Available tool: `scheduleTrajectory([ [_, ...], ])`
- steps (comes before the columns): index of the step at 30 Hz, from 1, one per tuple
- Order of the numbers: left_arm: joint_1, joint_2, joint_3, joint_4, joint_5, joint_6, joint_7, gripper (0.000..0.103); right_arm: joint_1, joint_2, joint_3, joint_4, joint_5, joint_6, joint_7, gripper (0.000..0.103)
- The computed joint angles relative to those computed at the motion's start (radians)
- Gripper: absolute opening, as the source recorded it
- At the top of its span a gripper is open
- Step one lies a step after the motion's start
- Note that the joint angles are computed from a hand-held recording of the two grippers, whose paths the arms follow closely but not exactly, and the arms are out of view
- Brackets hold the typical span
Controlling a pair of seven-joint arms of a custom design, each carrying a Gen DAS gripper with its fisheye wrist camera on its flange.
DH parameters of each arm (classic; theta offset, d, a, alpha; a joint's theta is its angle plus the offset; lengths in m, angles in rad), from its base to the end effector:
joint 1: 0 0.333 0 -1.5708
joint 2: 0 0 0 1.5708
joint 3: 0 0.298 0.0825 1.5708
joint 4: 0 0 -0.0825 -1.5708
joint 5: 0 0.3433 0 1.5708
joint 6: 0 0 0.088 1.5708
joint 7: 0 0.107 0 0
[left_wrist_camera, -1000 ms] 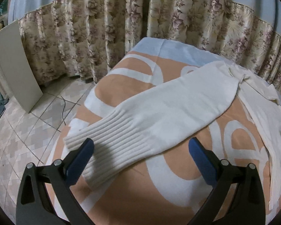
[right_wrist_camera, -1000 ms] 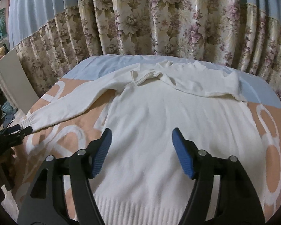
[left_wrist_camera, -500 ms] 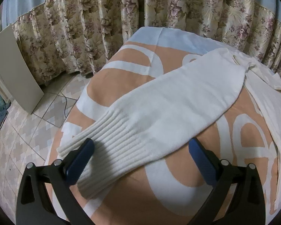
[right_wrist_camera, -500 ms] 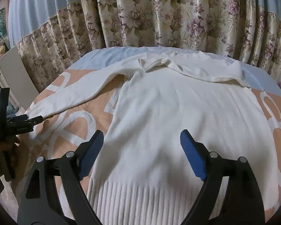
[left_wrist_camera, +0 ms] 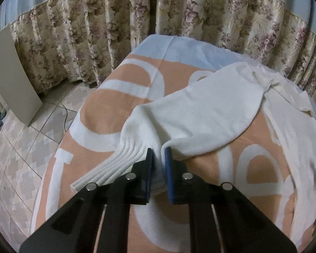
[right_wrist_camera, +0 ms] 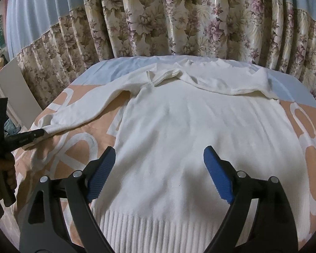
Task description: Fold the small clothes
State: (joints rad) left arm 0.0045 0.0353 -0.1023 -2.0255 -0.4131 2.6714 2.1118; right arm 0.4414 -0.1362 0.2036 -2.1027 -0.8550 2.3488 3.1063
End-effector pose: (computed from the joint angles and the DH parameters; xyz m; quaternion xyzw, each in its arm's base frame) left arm 0.5655 -0.0427 0.4998 -0.5506 0.7676 -0.2799 0.1709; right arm 0.4146 0.3036 0.5202 -0.5149 0.7609 -0.2904 0.2676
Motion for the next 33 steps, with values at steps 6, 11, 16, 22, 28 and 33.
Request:
scheduleTrajectory([
  [6,-0.041,-0.016,-0.033,0.064,0.008,-0.011,-0.025,0.011,-0.024,-0.043,-0.014,-0.04,-0.006,0.011,0.022,0.087],
  [11,-0.106,0.02,-0.074,0.17,0.012,-0.039,-0.046,0.011,-0.064,-0.116,-0.026,-0.099,-0.011,0.004,0.037,0.087],
  [16,-0.194,0.106,-0.111,0.298,0.072,-0.059,-0.101,0.011,-0.125,-0.226,-0.048,-0.192,-0.001,-0.005,0.038,0.087],
  [22,-0.322,0.253,-0.131,0.501,0.164,-0.108,-0.186,0.011,-0.192,-0.342,-0.07,-0.296,0.016,-0.01,0.005,0.087],
  [28,-0.46,0.454,-0.125,0.782,0.265,-0.201,-0.267,0.011,-0.261,-0.424,-0.106,-0.376,0.027,-0.01,-0.045,0.087],
  [33,-0.55,0.595,-0.107,0.984,0.315,-0.29,-0.293,0.011,-0.325,-0.458,-0.134,-0.405,0.018,-0.002,-0.095,0.087],
])
